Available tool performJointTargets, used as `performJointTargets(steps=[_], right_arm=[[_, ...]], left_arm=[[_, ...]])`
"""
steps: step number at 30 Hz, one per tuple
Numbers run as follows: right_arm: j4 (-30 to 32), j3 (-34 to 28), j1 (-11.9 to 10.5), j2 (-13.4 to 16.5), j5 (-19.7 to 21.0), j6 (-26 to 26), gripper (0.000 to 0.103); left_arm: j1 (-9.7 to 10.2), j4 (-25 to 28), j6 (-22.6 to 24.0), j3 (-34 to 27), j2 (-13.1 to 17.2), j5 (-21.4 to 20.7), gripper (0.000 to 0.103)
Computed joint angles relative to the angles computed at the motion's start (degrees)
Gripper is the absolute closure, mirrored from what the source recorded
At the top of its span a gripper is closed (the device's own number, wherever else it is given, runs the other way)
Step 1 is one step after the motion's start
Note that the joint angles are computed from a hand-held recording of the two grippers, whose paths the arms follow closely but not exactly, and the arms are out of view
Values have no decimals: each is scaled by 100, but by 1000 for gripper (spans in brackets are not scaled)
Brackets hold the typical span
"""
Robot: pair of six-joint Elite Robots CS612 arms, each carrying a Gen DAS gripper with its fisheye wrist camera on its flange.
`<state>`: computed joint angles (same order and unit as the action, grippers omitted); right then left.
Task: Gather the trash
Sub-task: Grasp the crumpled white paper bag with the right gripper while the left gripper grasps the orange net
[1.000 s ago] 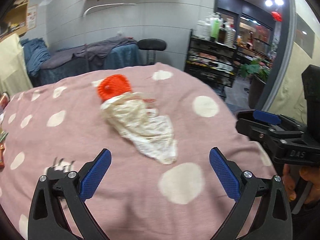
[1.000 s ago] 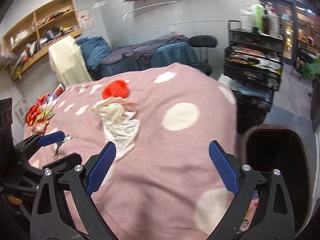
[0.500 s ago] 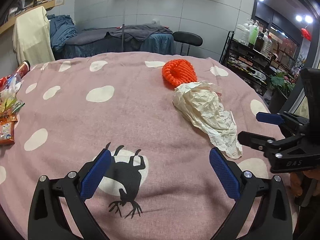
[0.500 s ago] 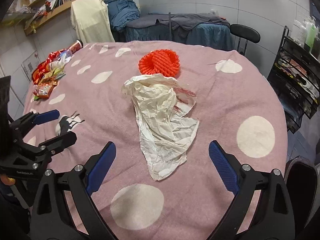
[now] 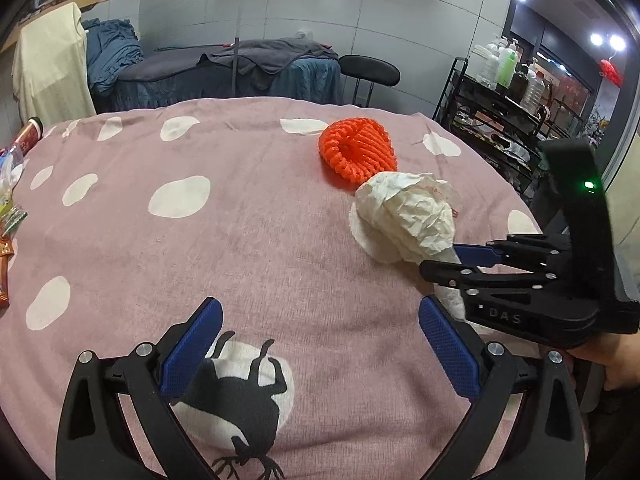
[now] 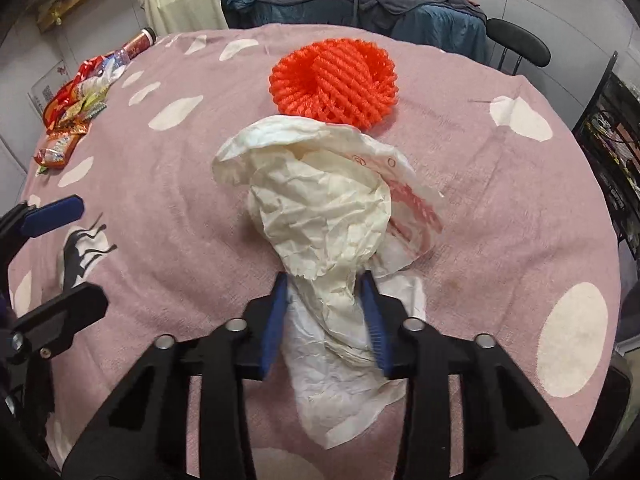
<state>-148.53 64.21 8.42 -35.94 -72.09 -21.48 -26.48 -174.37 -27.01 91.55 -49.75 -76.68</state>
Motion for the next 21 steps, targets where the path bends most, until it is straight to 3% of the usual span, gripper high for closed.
performJointTargets(steps=[4, 10, 19, 21], right_arm=[[-983, 525, -149, -223, 266, 439, 77], [-1884, 980, -380, -415, 620, 1328, 77], [-2216, 1214, -553, -536, 864, 1692, 76], [-2240, 1234, -577, -543, 896, 1722, 76]], left_arm=[[49, 144, 9, -240, 108, -85, 6], [81, 364, 159, -773, 345, -112, 6], [122, 1011, 267, -1909, 915, 60, 6], [135, 1154, 270, -2137, 1045, 146, 15]])
